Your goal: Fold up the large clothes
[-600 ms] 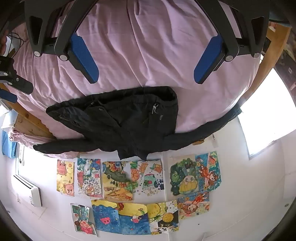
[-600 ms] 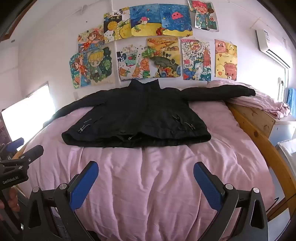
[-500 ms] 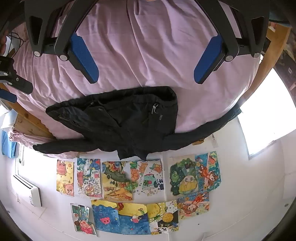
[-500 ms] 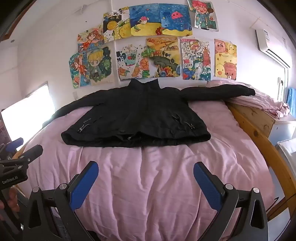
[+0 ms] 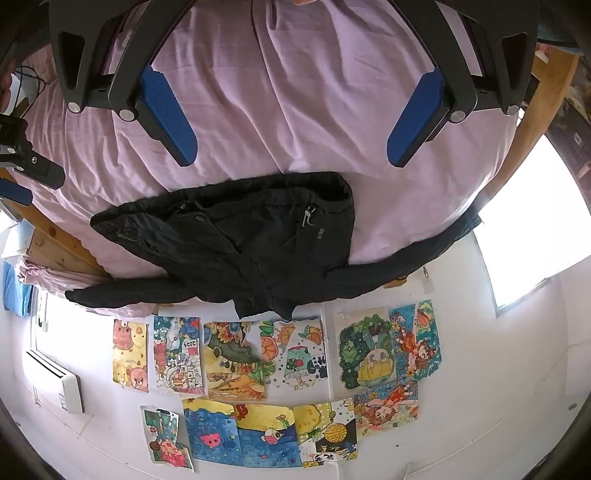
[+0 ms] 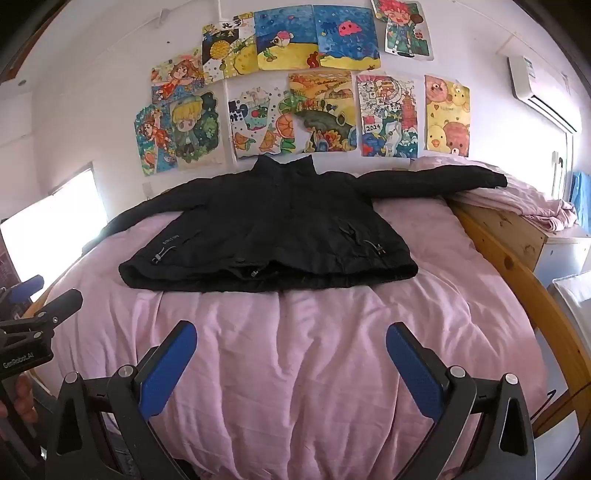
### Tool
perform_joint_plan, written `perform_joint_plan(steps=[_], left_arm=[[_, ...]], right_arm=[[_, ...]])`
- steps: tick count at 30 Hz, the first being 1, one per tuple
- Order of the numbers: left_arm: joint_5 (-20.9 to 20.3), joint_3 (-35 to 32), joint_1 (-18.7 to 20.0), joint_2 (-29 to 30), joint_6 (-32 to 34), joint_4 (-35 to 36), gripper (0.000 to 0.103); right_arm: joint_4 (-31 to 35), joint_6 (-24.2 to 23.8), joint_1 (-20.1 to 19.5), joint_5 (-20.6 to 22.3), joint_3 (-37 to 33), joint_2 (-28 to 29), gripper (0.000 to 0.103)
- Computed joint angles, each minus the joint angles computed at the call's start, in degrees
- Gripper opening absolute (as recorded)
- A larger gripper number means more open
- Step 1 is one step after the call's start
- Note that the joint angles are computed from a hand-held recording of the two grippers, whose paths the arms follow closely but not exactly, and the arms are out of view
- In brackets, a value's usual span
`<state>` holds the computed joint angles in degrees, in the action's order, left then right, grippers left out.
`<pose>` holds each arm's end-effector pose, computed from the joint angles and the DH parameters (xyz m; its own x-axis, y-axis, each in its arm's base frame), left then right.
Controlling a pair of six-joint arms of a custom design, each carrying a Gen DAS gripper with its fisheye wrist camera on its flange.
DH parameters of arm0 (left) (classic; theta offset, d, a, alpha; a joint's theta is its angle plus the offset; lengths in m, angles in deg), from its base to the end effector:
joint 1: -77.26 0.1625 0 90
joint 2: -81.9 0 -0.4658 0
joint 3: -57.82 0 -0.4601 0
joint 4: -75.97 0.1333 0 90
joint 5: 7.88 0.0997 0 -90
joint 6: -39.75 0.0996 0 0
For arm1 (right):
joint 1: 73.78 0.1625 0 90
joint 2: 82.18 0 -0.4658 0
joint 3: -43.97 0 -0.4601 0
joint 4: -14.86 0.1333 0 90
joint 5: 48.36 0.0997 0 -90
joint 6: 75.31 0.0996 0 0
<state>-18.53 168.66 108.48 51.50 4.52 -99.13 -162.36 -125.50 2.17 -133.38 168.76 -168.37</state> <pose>-0.3754 -0.4978 -0.0657 -0.6257 -0.2027 -0.7533 0.6016 0.4893 -0.6314 0.0088 -0.5495 0.3494 -0.7521 -0.3782 0.5397 -0.6518 0.5478 -0.5245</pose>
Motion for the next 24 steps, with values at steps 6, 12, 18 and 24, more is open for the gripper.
perform_joint_plan(steps=[6, 12, 18, 24], left_arm=[[-0.08, 0.00, 0.01, 0.07, 0.28, -0.41, 0.101], [0.05, -0.03, 0.01, 0.06, 0.25, -0.19, 0.101], [0.11, -0.04, 0.00, 0.09, 0.40, -0.30, 0.101], [0.15, -0.06, 0.01, 0.14, 0.61, -0.50, 0.101]], right_arm=[[0.08, 0.02, -0.03, -0.05, -0.06, 0.03, 0.103], [0.15, -0.02, -0.07, -0.08, -0.13, 0.07, 0.103], [0.15, -0.01, -0.09, -0.17, -0.17, 0.12, 0.103], [0.15, 0.01, -0.10, -0.27, -0.20, 0.16, 0.103]])
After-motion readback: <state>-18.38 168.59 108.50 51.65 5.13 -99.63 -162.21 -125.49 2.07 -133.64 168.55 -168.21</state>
